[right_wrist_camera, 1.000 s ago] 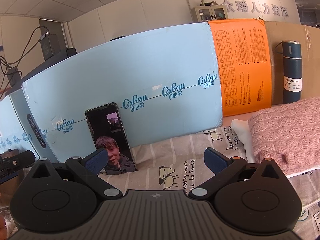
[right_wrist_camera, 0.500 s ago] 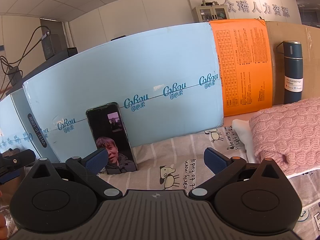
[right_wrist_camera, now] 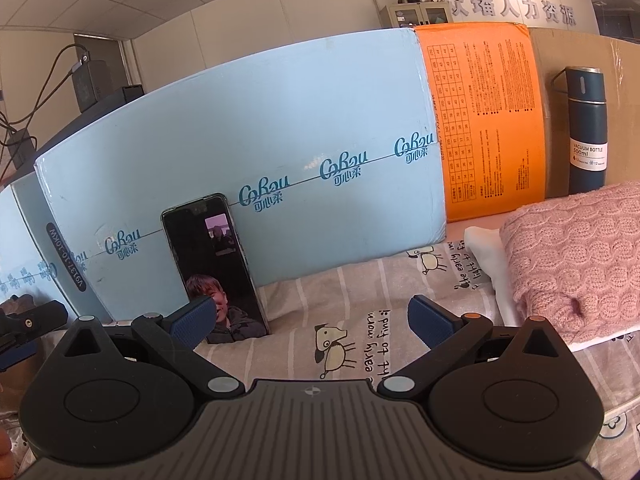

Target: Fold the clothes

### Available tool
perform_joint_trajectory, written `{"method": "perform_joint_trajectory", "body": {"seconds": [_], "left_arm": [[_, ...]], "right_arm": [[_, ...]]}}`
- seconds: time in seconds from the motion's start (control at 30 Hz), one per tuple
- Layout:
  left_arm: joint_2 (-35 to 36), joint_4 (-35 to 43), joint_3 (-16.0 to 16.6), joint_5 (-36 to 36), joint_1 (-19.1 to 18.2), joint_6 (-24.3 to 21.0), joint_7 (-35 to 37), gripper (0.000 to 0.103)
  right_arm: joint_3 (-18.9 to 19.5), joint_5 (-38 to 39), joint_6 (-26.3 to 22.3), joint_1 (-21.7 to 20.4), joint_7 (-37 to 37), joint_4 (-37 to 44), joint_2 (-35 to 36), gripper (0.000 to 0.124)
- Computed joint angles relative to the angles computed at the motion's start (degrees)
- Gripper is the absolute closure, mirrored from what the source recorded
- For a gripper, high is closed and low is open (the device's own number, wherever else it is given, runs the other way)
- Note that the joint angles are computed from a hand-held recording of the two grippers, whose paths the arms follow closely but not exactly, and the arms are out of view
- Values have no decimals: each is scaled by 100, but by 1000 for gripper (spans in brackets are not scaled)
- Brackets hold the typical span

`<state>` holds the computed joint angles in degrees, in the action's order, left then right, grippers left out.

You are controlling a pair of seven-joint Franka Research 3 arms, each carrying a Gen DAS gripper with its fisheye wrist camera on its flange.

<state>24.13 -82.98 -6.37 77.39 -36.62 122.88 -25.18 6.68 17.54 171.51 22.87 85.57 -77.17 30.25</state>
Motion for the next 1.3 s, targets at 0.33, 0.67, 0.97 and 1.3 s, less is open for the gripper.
{"method": "perform_joint_trajectory", "body": {"seconds": [0.33, 0.67, 0.97, 1.3], "left_arm": [[66, -21, 5, 134, 7, 100, -13, 0], [101, -69, 47, -83, 113, 420, 69, 0], [-177, -162, 8, 278, -92, 132, 9, 0], [-816, -646, -391, 1211, -300, -903, -129, 0]], "right_arm": [[890, 965, 327, -520, -843, 26, 190, 21], [812, 1146, 284, -434, -1039, 5, 187, 21], [1358, 1554, 383, -731, -1768, -459, -270, 21], [2490, 3021, 340, -1562, -3902, -1393, -1302, 21]]}}
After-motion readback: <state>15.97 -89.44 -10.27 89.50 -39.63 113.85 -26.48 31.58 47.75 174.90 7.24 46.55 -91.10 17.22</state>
